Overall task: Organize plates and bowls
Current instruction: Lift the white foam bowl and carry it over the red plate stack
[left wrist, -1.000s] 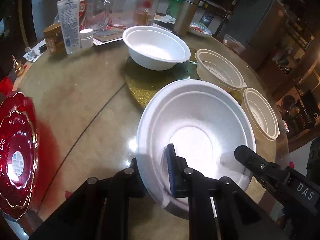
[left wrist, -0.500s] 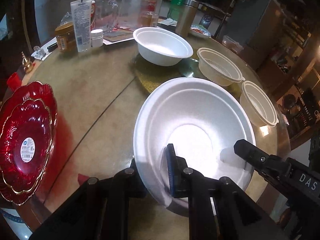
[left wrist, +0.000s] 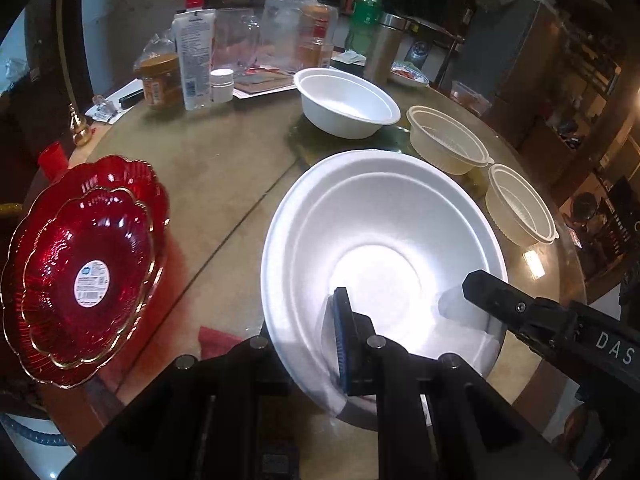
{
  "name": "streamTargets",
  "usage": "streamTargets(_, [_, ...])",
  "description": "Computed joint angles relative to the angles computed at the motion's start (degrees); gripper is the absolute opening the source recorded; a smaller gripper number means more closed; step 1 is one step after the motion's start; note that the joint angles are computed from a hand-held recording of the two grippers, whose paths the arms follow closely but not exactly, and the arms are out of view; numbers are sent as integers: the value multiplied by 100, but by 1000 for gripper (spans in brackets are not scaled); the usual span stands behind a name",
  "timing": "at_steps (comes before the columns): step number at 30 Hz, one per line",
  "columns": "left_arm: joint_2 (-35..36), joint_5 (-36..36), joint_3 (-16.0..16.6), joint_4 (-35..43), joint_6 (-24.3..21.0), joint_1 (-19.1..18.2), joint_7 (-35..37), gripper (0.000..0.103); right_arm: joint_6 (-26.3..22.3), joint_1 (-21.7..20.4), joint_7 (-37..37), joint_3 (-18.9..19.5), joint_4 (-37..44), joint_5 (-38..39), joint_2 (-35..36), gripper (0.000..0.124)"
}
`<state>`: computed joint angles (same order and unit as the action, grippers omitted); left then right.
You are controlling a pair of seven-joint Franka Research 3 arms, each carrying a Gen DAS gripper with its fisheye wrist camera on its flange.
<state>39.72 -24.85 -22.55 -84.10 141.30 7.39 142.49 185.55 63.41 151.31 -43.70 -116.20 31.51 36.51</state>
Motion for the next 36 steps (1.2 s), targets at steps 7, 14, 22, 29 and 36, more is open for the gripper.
streamTargets(7, [26,-101,-21,76,42,114,17,14,-168,-131,30,49,337,-256,121,7])
streamTargets(14, [41,-259,-61,138,146,244,71,14,-252,-329,132,161,683,-660,201,7])
streamTargets(22, [116,-431,-68,277,343,399,38,14,-437,-797,127,538,1409,-1130,421,7])
streamTargets(29, [366,-354,-7,697,372,455,-246,14,-652,-1418,155,1093,2222,-1619,686,7])
streamTargets(36, [556,-285,-20,993,425,535,-430,14,-895,-1858,249,1486,2820,-2105,870,7])
